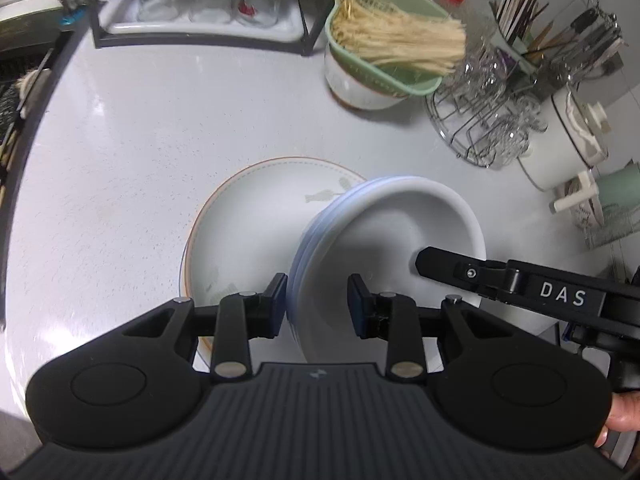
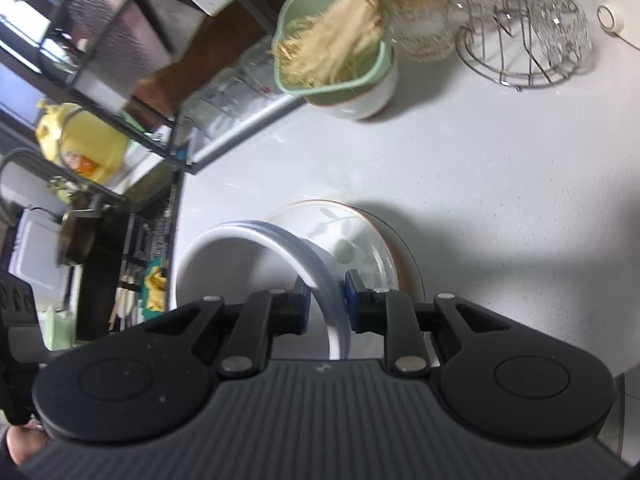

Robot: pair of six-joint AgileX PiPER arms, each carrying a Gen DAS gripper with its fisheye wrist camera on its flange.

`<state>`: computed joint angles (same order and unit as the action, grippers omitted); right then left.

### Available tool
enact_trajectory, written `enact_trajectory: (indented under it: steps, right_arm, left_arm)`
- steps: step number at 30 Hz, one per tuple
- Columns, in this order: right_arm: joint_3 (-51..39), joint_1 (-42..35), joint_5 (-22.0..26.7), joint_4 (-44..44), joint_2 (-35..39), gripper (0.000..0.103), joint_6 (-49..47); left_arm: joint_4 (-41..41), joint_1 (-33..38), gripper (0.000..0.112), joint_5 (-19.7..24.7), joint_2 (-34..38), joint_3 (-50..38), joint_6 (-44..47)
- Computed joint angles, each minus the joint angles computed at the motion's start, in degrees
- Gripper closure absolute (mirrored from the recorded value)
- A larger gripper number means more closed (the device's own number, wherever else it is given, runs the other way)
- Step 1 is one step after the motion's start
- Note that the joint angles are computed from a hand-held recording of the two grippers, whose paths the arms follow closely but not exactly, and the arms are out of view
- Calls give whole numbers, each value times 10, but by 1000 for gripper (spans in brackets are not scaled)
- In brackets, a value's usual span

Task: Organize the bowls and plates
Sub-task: 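Carry the white bowl with both grippers over the leaf plate stack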

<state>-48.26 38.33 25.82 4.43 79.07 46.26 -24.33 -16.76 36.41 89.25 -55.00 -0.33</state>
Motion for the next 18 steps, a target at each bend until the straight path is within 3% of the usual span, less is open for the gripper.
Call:
enact_trajectory:
  steps: [9, 18]
  right_arm:
    - [-40, 39, 18, -109, 79, 81, 173]
    - [-57, 62, 26, -175, 116, 81, 280]
  left_arm:
    - [-58, 48, 76, 40, 92, -56, 132]
    - [-107, 85, 76, 82, 124, -90, 220]
